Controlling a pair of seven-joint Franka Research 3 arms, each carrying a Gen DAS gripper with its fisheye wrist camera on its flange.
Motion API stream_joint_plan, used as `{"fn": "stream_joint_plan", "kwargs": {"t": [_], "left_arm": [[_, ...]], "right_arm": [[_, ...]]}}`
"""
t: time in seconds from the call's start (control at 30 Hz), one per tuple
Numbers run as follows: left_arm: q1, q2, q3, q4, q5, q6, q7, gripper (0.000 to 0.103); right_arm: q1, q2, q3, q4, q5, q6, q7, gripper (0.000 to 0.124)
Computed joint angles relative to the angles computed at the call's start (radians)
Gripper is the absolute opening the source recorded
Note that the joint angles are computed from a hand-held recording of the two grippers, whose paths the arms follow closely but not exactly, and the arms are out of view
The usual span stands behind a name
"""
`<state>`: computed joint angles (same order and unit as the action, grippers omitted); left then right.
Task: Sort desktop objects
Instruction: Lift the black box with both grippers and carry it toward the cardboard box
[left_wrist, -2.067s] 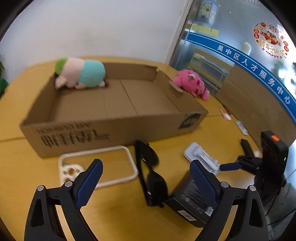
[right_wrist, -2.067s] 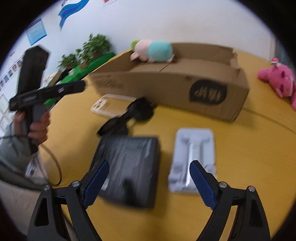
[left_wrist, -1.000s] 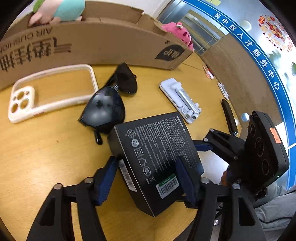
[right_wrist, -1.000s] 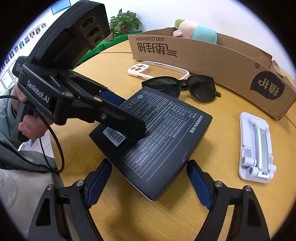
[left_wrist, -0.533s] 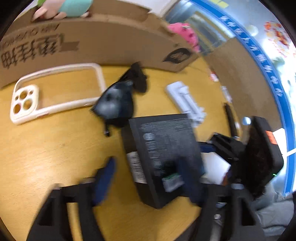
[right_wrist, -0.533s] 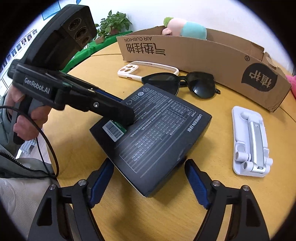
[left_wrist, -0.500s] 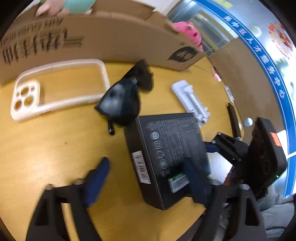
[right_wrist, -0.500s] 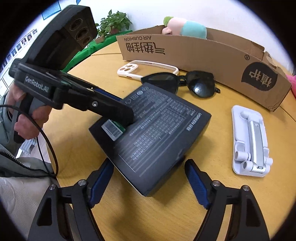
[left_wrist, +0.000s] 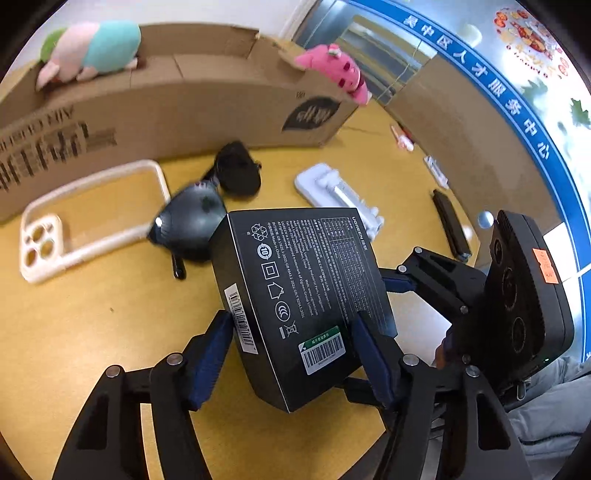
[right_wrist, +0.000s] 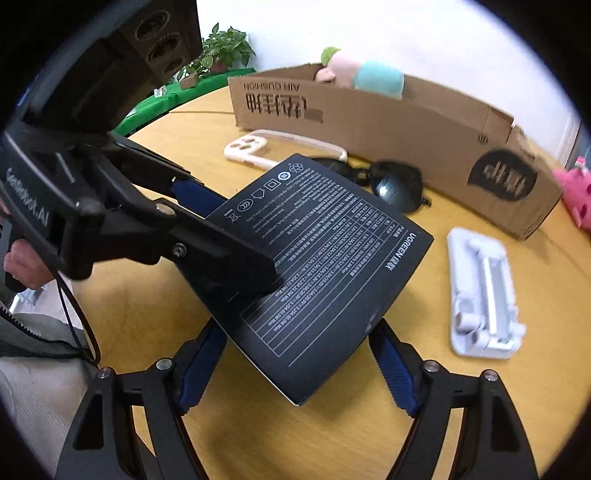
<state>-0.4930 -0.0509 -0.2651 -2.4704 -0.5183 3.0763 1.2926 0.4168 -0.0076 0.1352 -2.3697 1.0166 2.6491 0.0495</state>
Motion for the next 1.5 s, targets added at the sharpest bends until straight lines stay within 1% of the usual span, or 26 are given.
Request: {"fn": "stream_joint_plan", "kwargs": {"t": [0.03, 0.07, 0.13, 0.17, 0.2, 0.33, 0.37, 0.43, 0.5, 0.53, 0.6, 0.67, 0.73, 0.83, 1.0, 1.13, 1.3, 1.47, 1.5], "left_arm": [[0.007, -0.011, -0.002, -0.007, 0.02, 0.007, -0.018, 0.069], [0.019, -0.025, -0.006, -0.014, 0.067, 0.008, -0.057, 0.069], [0.053, -0.055, -0.017, -0.025, 0.196, 0.0, -0.153, 0.069], [0.079, -0.072, -0.028, -0.03, 0.27, -0.006, -0.209, 0.069], [0.119, -0.071, -0.056, -0.023, 0.361, -0.003, -0.288, 0.069], [0.191, -0.109, -0.066, -0.009, 0.548, -0.005, -0.414, 0.069], [0.23, -0.1, -0.086, 0.013, 0.619, -0.006, -0.465, 0.069], [0.277, -0.122, -0.099, 0.034, 0.728, -0.02, -0.526, 0.069], [0.296, -0.126, -0.09, 0.058, 0.797, -0.029, -0.558, 0.069], [0.308, -0.122, -0.09, 0.075, 0.839, -0.033, -0.579, 0.069], [0.316, -0.124, -0.071, 0.102, 0.897, -0.037, -0.596, 0.069], [0.322, -0.124, -0.057, 0.127, 0.946, -0.04, -0.613, 0.07], [0.326, -0.123, -0.04, 0.15, 0.973, -0.033, -0.621, 0.069], [0.331, -0.121, -0.015, 0.177, 0.99, -0.017, -0.62, 0.069], [0.343, -0.115, 0.006, 0.253, 1.014, -0.049, -0.588, 0.069], [0.364, -0.096, 0.01, 0.331, 1.06, -0.075, -0.575, 0.069], [0.363, -0.05, 0.038, 0.44, 1.06, -0.116, -0.514, 0.069], [0.369, 0.017, 0.067, 0.54, 1.053, -0.11, -0.479, 0.069], [0.369, 0.035, 0.073, 0.562, 1.043, -0.108, -0.465, 0.069]], "right_arm": [[0.0, -0.006, 0.0, 0.003, 0.012, -0.002, -0.009, 0.079], [0.002, -0.014, 0.001, 0.007, 0.022, 0.0, -0.017, 0.079], [0.011, -0.013, 0.007, 0.02, 0.028, 0.018, -0.023, 0.079], [0.015, -0.015, 0.009, 0.025, 0.029, 0.025, -0.028, 0.079], [0.02, -0.013, 0.012, 0.037, 0.023, 0.033, -0.023, 0.079], [0.036, -0.005, 0.019, 0.091, 0.061, 0.059, -0.049, 0.079], [0.039, 0.001, 0.021, 0.115, 0.079, 0.062, -0.061, 0.079], [0.042, 0.013, 0.025, 0.155, 0.102, 0.066, -0.081, 0.079], [0.04, 0.018, 0.024, 0.188, 0.108, 0.068, -0.109, 0.079], [0.04, 0.026, 0.026, 0.211, 0.102, 0.067, -0.109, 0.079], [0.037, 0.044, 0.028, 0.26, 0.097, 0.064, -0.107, 0.079], [0.039, 0.066, 0.036, 0.308, 0.074, 0.081, -0.094, 0.079], [0.037, 0.083, 0.044, 0.352, 0.065, 0.095, -0.098, 0.079], [0.032, 0.112, 0.051, 0.426, 0.024, 0.09, -0.061, 0.079], [0.028, 0.16, 0.071, 0.534, -0.046, 0.115, 0.005, 0.079], [0.019, 0.207, 0.084, 0.641, -0.094, 0.11, 0.044, 0.079], [0.022, 0.293, 0.089, 0.803, -0.223, 0.084, 0.156, 0.079], [0.026, 0.383, 0.098, 0.956, -0.334, 0.069, 0.253, 0.079], [0.031, 0.414, 0.094, 1.006, -0.365, 0.057, 0.279, 0.079]]}}
